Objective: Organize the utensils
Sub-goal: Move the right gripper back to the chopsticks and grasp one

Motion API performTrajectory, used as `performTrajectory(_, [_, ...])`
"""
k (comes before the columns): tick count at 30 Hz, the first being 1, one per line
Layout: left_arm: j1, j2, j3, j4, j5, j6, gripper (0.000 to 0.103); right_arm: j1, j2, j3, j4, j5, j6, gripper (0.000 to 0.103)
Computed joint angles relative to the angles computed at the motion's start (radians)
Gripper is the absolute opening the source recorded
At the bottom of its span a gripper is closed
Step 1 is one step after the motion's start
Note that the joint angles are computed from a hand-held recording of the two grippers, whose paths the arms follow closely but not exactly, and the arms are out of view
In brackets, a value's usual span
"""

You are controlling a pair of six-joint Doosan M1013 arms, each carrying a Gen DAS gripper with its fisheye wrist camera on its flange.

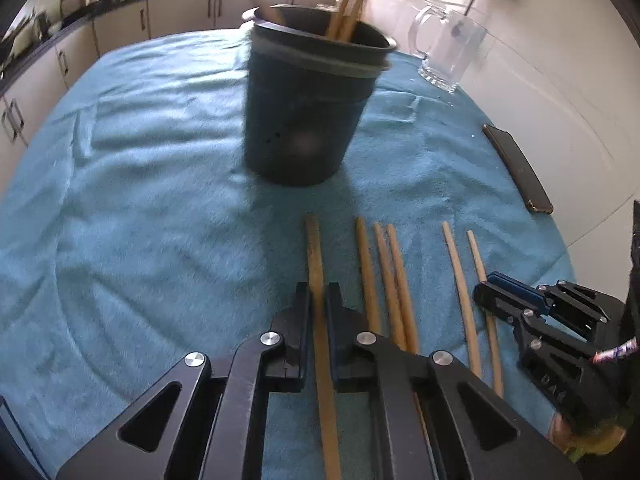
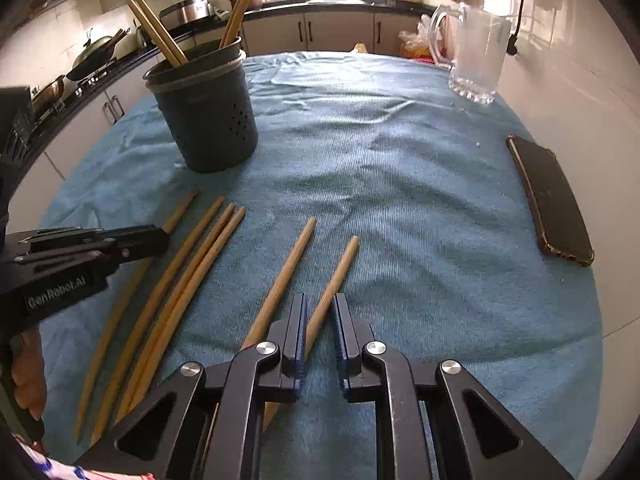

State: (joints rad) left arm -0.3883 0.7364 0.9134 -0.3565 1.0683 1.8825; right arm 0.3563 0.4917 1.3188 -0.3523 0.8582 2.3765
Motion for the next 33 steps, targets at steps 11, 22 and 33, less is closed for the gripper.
performTrajectory(11, [0.022,-0.021,0.025,-0.003,0.043,0.025,0.007,-0.016,-0.043,0.053,0.052,0.015,-0.033,0.012])
performTrajectory(22, [-0.007,0.045,-0.106,0.082,0.134,-0.008,0.008,-0.041,-0.005,-0.021,0.135,0.103,-0.074,0.012])
performTrajectory(33, [-0.017,0.053,-0.112,0.086,0.09,0.064,0.014,-0.032,0.043,-0.097,0.072,0.179,-0.076,0.012])
